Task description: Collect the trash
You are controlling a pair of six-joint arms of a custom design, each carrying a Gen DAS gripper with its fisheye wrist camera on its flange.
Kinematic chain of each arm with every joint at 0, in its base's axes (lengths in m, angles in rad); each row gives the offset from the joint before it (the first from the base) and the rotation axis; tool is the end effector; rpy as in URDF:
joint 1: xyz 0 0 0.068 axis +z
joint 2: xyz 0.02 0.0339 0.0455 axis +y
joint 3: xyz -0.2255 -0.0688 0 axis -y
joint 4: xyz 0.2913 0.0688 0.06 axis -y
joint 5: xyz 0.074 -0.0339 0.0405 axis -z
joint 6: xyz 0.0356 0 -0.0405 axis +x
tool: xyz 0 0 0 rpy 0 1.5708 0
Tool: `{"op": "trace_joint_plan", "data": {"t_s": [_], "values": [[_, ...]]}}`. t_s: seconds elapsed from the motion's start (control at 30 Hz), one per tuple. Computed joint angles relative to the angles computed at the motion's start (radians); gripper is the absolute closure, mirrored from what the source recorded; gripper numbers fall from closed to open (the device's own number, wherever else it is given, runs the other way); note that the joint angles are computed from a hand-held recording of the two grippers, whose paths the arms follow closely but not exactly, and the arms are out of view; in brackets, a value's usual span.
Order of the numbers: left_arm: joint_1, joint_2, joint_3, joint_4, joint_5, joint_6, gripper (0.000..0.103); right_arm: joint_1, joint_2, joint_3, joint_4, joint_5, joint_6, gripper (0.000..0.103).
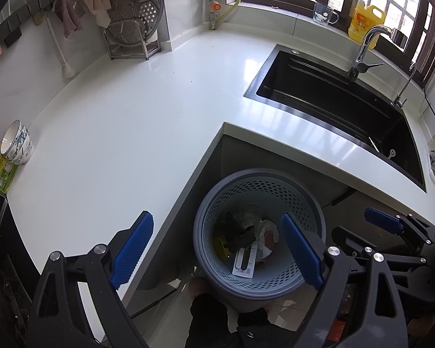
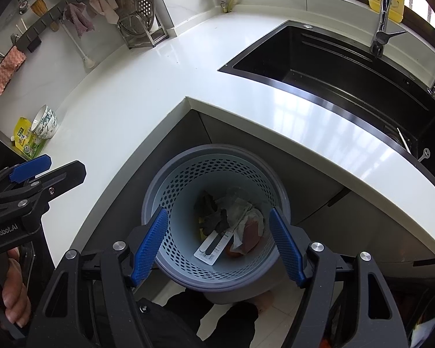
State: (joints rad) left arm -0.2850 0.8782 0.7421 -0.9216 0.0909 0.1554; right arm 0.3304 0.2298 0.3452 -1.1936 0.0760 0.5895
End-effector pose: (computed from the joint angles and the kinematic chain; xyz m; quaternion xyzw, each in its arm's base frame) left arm 0.2164 -0.0668 0.2116 0.2223 0.9404 -0.0603 0.2501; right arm 0.1283 0.0411 0.1615 0.1344 0.9598 0.0751 0.2347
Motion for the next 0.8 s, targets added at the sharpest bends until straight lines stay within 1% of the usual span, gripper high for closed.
{"op": "trace_joint_plan", "data": {"t_s": [0.17,0.23,0.3,0.53,0.8], "values": [[0.002,0.008,0.006,0.002,-0.004,-0.002,0.015,-0.002,0.001,0.000,0.000,-0.001,-0.001,0.034],[0.000,0.004,0.004,0.003,-0.006,-0.005,0.011,-0.004,0.003,0.000,0.000,-0.003,-0.002,0.034],[0.002,0.002,0.005,0.004,-0.005,-0.005,0.011,-0.012,0.010,0.003,0.005,-0.006,-0.008,0.034],[0.001,-0.003,0.004,0.006,-0.006,-0.008,0.010,-0.028,0.010,0.002,0.006,-0.006,-0.024,0.034],[0.009,-0.008,0.007,0.000,-0.006,-0.006,0.008,-0.002,0.017,0.006,0.008,0.018,-0.001,0.034]]}}
